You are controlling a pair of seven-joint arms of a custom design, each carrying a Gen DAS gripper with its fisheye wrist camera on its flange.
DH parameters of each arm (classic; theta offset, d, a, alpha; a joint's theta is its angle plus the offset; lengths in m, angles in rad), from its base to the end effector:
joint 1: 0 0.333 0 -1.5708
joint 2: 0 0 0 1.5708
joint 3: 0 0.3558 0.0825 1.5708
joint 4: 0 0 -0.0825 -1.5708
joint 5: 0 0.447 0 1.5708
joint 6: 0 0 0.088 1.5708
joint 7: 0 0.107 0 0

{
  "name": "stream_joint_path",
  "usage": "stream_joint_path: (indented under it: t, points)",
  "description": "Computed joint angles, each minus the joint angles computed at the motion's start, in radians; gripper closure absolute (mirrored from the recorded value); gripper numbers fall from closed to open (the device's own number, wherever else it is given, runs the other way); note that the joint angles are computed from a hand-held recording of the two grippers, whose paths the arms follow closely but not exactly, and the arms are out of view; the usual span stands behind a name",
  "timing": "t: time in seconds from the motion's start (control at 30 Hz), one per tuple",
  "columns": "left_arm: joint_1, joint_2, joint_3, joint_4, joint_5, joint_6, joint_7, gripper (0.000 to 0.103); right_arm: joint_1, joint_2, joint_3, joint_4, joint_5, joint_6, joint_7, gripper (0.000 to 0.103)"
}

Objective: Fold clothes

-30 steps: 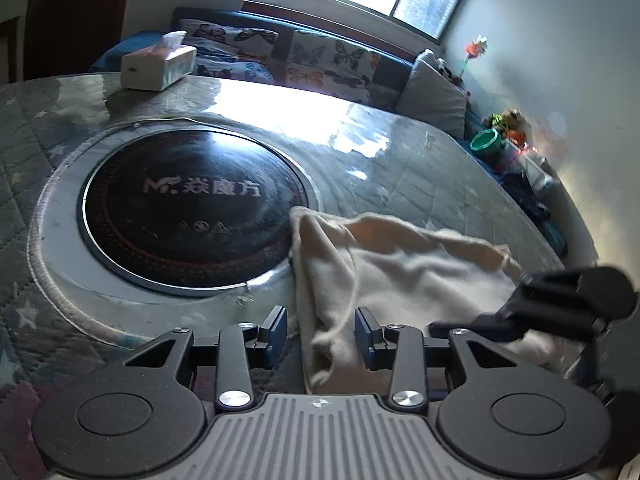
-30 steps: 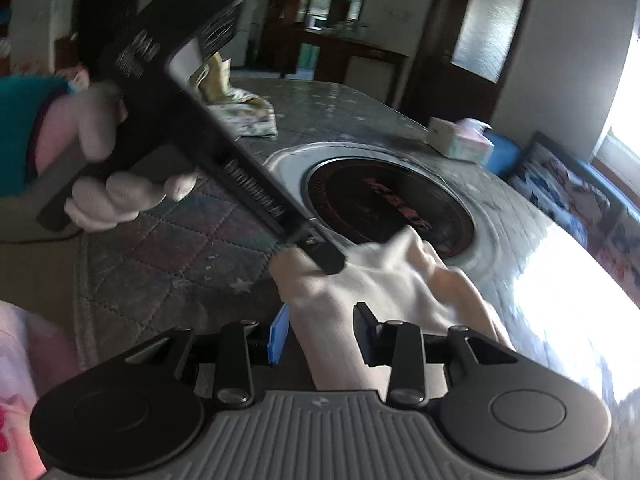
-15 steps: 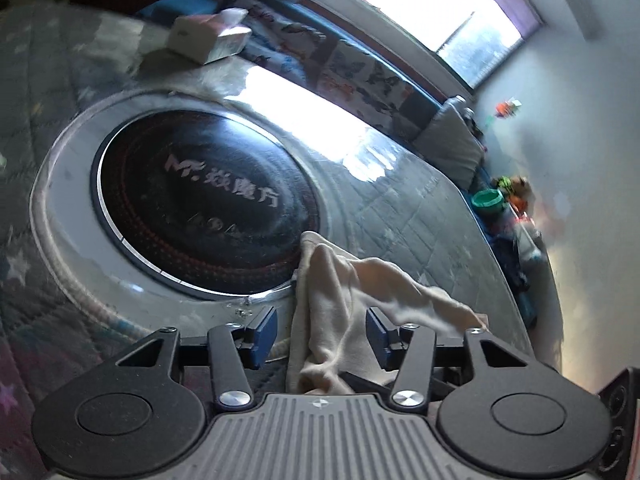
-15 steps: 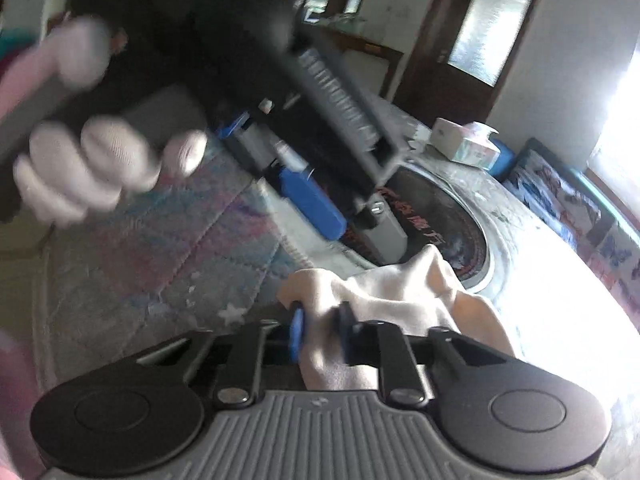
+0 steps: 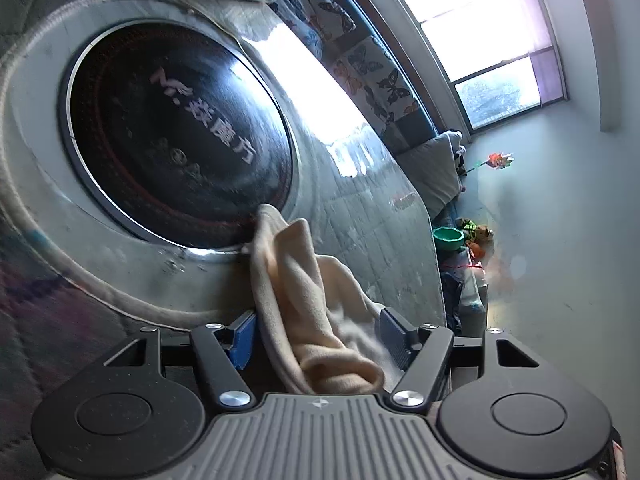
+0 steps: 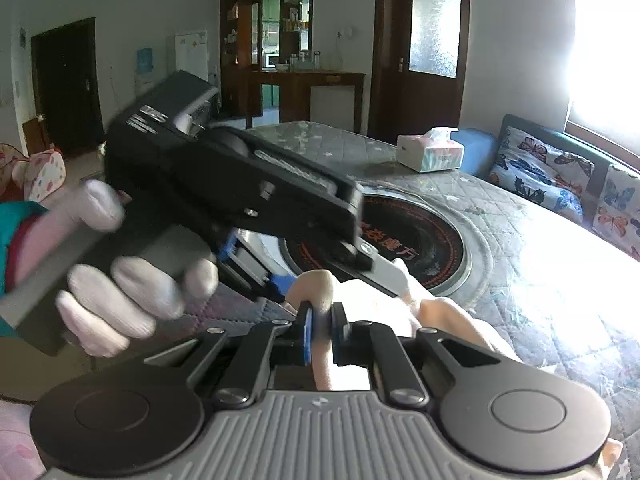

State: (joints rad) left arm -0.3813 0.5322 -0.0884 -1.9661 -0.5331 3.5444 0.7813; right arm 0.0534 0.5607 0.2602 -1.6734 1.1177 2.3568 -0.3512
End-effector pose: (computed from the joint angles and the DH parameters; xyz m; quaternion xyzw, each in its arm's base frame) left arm 0.6629 -0.2583 0.3003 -0.8374 0.2628 -0.4785 0.0270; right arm 0.7345 0.2241 0.3044 -0.8851 0.0830 -0.0518 0.4551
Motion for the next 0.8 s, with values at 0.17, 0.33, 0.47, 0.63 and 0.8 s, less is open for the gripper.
stream_joint_path:
  t: [0.17, 0.33, 0.47, 0.63, 0.8]
  points:
    - [0.071, 0.025, -0.057, 0.018, 0.085, -0.008, -0.050, 0.056, -0.016, -0.015, -0.002, -0.018, 0.006, -0.039, -0.013, 0.095]
    - [0.109, 0.040, -0.083, 0.012, 0.138, -0.015, -0.118, 0.078, -0.015, -0.018, -0.013, -0.022, 0.001, -0.068, -0.017, 0.095]
    - [0.063, 0.038, -0.032, 0.012, 0.121, -0.040, -0.111, 0.082, -0.016, -0.019, -0.020, -0.023, -0.004, -0.079, -0.004, 0.092]
    - [0.029, 0.040, -0.001, 0.017, 0.102, -0.047, -0.104, 0.083, -0.034, -0.019, -0.031, -0.019, 0.029, -0.069, 0.032, 0.089]
    - [0.012, 0.037, 0.014, 0.017, 0.088, -0.050, -0.092, 0.083, -0.046, -0.001, -0.051, 0.005, 0.065, 0.020, 0.100, 0.087]
